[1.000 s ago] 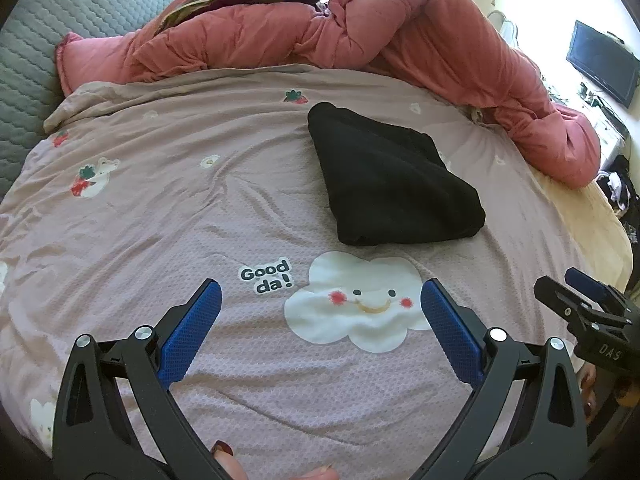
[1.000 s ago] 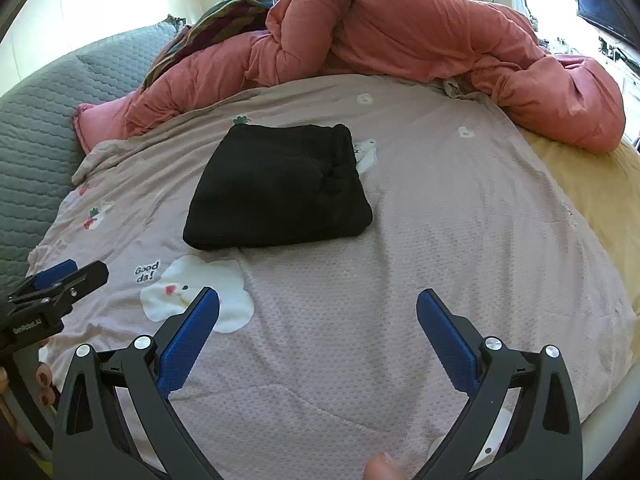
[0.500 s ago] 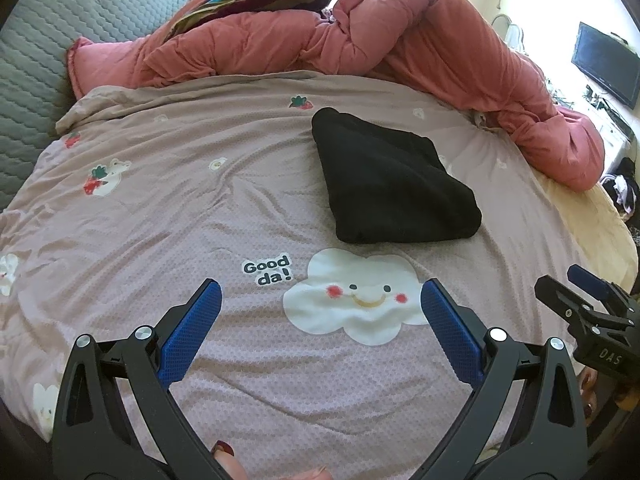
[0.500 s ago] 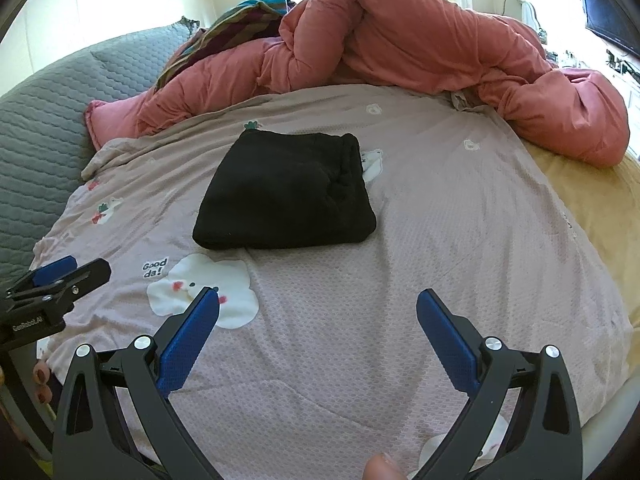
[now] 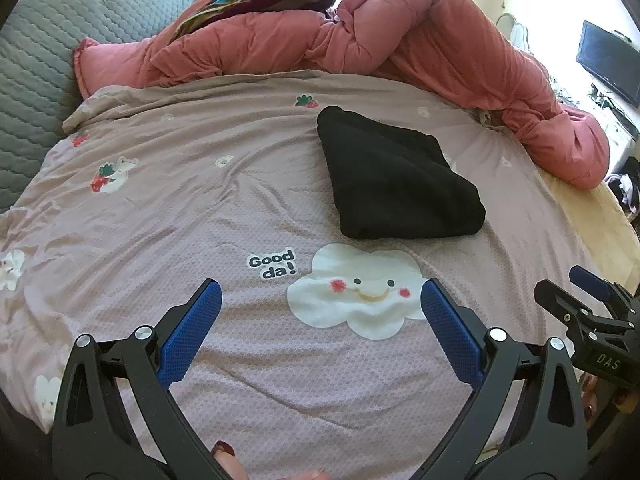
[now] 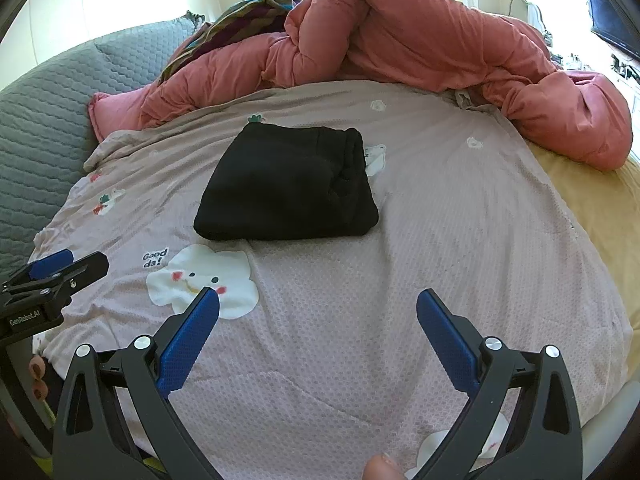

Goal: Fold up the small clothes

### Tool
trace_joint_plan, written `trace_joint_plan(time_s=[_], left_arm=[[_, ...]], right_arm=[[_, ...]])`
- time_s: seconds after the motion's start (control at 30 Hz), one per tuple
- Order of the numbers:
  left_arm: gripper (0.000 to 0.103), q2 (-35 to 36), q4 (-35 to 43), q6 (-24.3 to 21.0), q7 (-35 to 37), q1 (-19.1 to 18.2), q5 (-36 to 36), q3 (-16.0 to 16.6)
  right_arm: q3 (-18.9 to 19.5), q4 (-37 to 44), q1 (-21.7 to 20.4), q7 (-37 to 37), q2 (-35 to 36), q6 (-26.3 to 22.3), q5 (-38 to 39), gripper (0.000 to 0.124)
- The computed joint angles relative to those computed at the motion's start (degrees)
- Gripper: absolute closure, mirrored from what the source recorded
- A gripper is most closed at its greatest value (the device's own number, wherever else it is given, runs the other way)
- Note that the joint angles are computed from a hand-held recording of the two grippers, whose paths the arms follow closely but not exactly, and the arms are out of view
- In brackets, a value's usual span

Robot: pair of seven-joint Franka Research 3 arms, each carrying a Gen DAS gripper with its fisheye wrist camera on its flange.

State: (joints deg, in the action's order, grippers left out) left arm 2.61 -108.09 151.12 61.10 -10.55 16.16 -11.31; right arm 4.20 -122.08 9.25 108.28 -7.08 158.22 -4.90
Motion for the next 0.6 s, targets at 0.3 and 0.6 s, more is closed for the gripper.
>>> trace_joint_plan(time_s=[0.3, 0.6], left_arm=[[0.01, -0.17, -0.18, -0.91, -0.53, -0.02, 0.7, 0.09], [0.01, -0.39, -0.74, -0.51, 0.45, 0.17, -0.19, 0.09]], right_arm=[[0.0, -0.53, 0.24, -1.16, -0.26, -0.13, 0.46, 0.025], [0.19, -0.18, 0.21, -0.71, -0.01, -1.25, -0.5, 0.025]])
